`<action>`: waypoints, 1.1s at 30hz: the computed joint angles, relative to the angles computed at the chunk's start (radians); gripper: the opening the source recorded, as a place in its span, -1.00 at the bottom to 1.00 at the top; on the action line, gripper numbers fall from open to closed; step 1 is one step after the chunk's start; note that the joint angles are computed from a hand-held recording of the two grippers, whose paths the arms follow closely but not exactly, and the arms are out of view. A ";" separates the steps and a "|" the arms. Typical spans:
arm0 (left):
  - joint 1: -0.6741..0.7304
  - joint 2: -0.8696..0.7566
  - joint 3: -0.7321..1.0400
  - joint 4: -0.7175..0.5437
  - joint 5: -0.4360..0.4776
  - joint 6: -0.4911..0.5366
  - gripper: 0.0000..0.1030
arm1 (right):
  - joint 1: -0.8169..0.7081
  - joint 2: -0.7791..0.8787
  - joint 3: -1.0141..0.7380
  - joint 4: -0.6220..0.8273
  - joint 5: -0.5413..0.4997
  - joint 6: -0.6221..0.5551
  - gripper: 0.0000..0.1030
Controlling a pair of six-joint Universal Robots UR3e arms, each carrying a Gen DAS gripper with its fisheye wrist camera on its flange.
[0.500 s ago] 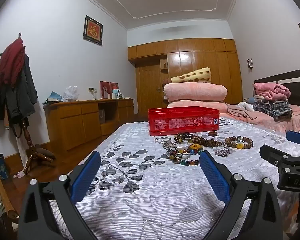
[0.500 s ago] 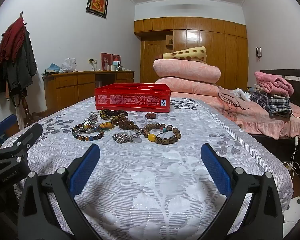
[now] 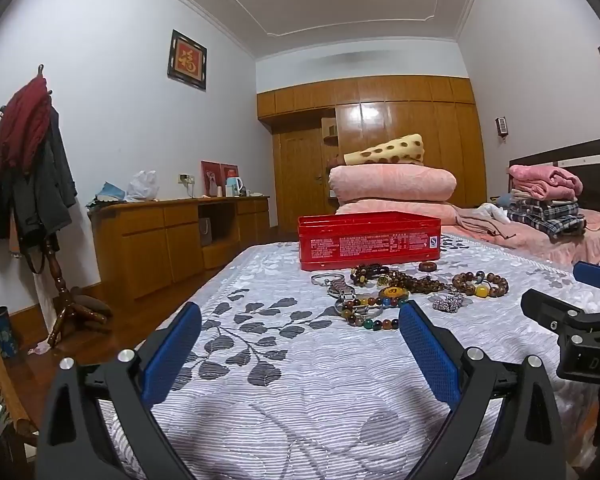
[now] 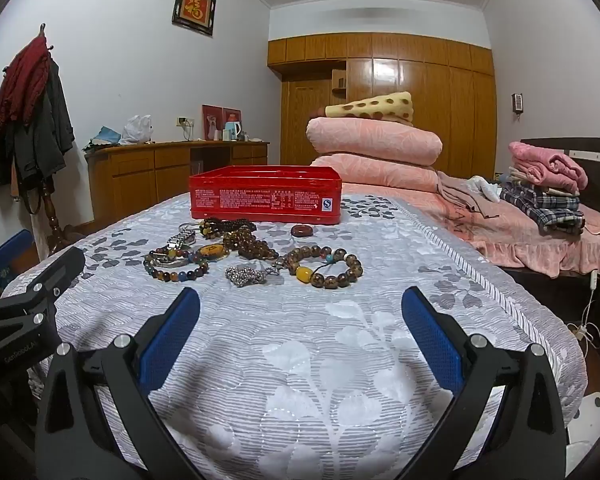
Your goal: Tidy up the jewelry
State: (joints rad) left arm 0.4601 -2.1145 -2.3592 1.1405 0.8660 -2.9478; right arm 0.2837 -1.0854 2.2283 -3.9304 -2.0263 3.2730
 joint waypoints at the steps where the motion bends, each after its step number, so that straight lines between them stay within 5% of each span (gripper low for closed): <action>1: -0.002 0.000 0.002 -0.005 0.002 0.000 0.88 | 0.000 0.000 0.000 0.000 0.001 0.000 0.90; 33: -0.012 -0.005 0.019 -0.016 0.013 0.001 0.88 | 0.000 -0.004 0.002 0.004 0.001 0.003 0.90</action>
State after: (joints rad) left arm 0.4476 -2.1198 -2.3399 1.1244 0.8792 -2.9472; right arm 0.2838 -1.0889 2.2300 -3.9263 -2.0252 3.2758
